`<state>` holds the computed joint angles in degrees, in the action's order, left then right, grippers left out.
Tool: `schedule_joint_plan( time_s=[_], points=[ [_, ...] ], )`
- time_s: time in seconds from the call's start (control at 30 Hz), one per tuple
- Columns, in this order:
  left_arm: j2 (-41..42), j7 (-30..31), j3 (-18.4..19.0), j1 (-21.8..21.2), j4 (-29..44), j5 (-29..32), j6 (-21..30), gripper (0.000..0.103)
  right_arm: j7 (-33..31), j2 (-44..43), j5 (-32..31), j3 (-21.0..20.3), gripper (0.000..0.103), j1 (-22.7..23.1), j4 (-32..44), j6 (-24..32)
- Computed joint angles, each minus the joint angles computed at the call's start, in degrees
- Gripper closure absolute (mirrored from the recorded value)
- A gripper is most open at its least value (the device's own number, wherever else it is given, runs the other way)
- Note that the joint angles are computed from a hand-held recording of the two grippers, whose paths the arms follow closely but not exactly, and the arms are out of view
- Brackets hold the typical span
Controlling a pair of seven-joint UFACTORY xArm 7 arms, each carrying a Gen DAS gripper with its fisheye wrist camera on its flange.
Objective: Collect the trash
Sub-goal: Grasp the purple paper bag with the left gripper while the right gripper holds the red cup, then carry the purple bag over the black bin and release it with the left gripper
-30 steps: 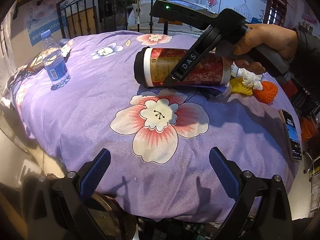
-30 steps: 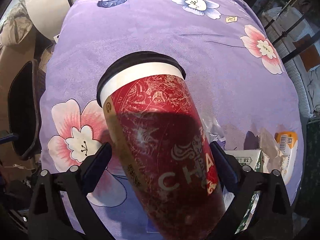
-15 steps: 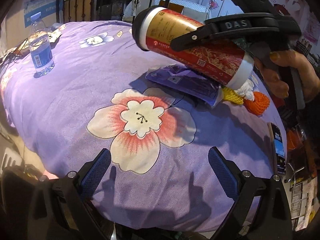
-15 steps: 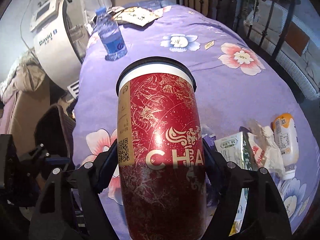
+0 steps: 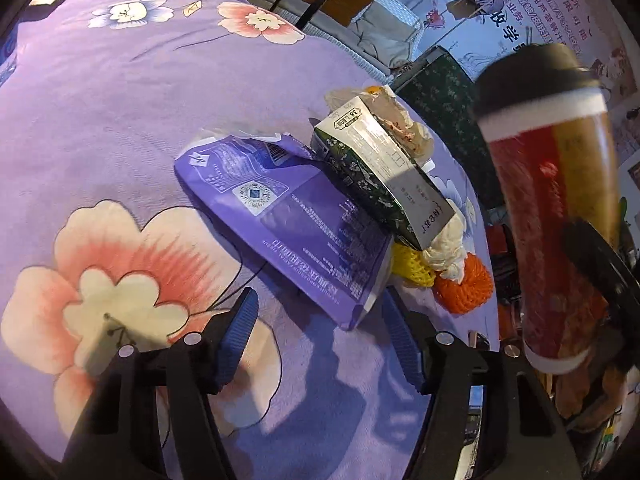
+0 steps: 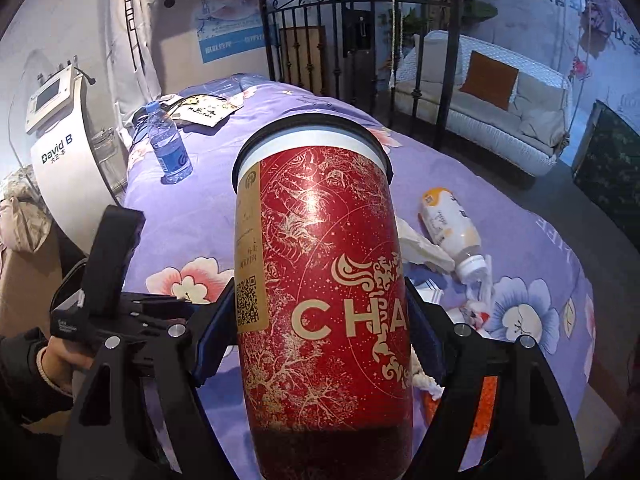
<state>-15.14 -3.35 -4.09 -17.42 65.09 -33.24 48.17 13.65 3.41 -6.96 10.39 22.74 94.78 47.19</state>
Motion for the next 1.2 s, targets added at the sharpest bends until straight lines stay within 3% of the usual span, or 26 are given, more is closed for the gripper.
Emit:
schedule_joint_plan(
  time_s=[0.2,0.27,0.47,0.7,0.83,1.2],
  points=[
    [1.7,-3.0,-1.9,-0.4,0.4,2.4,-3.7,0.068,4.2,-6.8,-2.7,0.0,0.027,-1.4,-9.6,-3.6],
    [1.1,-4.0,-2.2,-0.6,-0.1,3.5,-5.0,0.084,5.1,-8.0,-3.1,0.4,0.027,-1.9,-11.6,-4.3],
    [-1.4,-5.0,-2.0,-0.6,-1.9,6.7,-6.9,0.097,7.7,-10.4,-1.4,1.0,0.027,-3.1,-15.6,-7.1],
    [-7.3,-8.2,-3.9,0.4,-5.1,16.6,-10.8,0.102,10.4,-12.4,-1.4,2.2,0.027,-3.2,-18.4,-9.6],
    [-12.1,-8.7,-3.4,0.5,-7.4,19.5,-11.9,0.102,13.8,-12.6,-3.7,3.7,0.027,-2.8,-18.8,-10.0],
    [-24.1,-8.2,0.7,0.1,-14.9,18.8,-11.6,0.102,23.3,-11.6,-8.7,7.2,0.027,0.6,-20.0,-14.1]
  ],
)
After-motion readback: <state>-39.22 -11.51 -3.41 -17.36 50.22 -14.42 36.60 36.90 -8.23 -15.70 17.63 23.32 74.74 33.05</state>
